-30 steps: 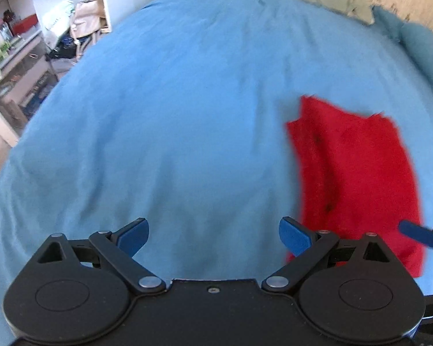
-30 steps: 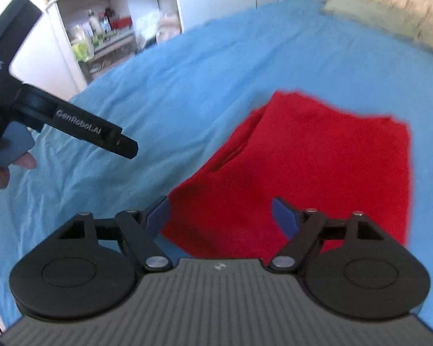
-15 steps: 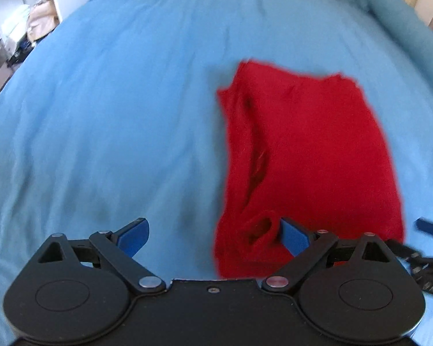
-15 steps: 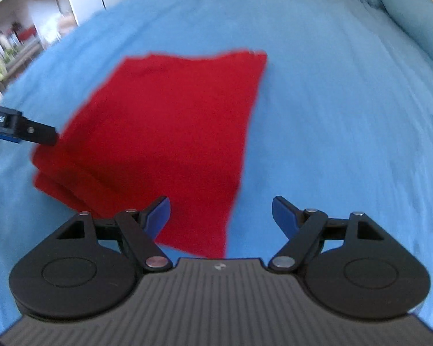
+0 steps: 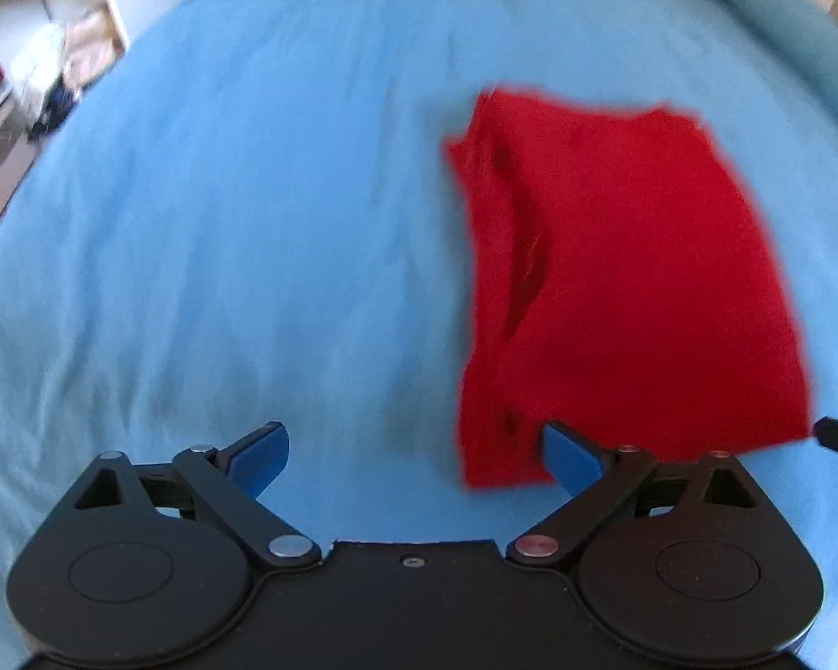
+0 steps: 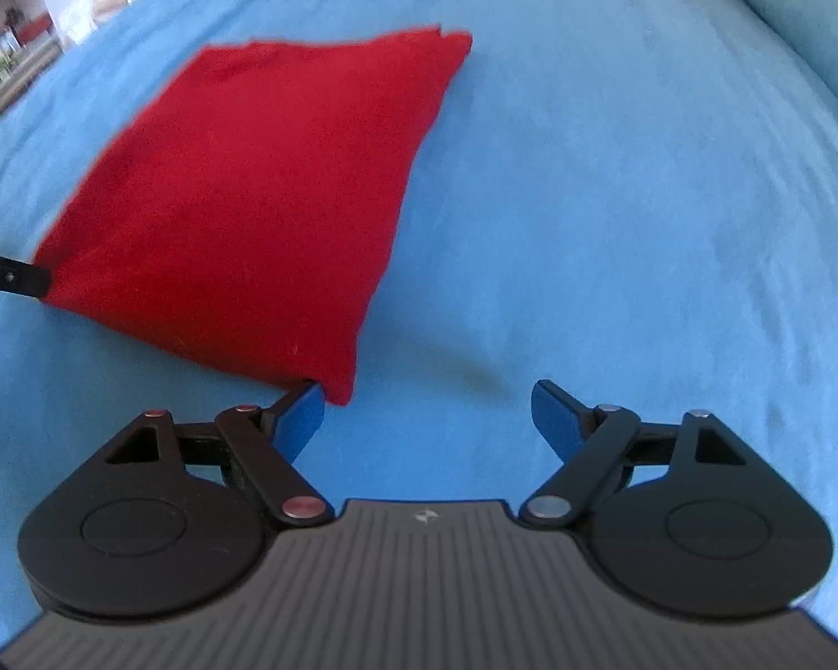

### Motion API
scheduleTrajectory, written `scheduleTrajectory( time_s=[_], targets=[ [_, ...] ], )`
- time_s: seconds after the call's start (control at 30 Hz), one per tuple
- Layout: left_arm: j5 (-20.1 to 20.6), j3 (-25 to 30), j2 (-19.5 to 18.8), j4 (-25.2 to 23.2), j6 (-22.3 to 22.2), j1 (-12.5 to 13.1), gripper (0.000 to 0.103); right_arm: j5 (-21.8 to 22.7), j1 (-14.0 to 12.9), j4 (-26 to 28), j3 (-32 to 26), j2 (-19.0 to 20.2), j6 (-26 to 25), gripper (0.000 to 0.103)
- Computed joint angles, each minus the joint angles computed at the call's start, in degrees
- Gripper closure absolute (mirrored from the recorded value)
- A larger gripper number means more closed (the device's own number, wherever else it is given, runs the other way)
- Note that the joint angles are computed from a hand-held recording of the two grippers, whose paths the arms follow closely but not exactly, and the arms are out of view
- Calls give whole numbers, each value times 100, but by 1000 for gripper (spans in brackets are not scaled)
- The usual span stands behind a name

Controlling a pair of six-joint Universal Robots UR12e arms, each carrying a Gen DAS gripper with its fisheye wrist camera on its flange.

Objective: Fold small clothes

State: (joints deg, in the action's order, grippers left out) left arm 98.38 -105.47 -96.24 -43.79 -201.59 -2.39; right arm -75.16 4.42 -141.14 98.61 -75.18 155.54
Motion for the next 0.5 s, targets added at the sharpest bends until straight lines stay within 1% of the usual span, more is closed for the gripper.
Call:
scheduleTrajectory(
  time_s=[0.07, 0.13, 0.2, 0.23, 0.3, 0.37, 0.4, 0.47, 0.5],
  targets=[
    [-224, -9, 40, 430, 93, 60, 2, 289, -70, 58, -71, -31, 90, 6],
    [-398, 49, -9, 839, 122, 130, 0, 641, -156, 180, -233, -4, 166, 5],
    [-555, 160, -126, 1071, 120, 215, 0, 926, -200, 301, -419, 72, 249, 3],
    [-677, 238, -201, 1049, 120, 267, 0, 1092, -219, 351, -534, 131, 319, 1],
    [-940, 383, -371, 998, 142, 369, 0, 1382, -238, 445, -765, 279, 471, 0],
    [-1232, 438, -493, 961, 154, 474, 1, 1511, -219, 661, -1006, 451, 585, 0],
    [-1442, 467, -567, 911, 124, 541, 2, 1587, -206, 801, -1131, 553, 649, 0],
    [-1765, 503, -648, 809, 20, 625, 9, 1785, -201, 1088, -1323, 736, 790, 0],
    [-2011, 497, -690, 790, -24, 688, 10, 1836, -180, 1232, -1438, 837, 889, 0]
  ],
)
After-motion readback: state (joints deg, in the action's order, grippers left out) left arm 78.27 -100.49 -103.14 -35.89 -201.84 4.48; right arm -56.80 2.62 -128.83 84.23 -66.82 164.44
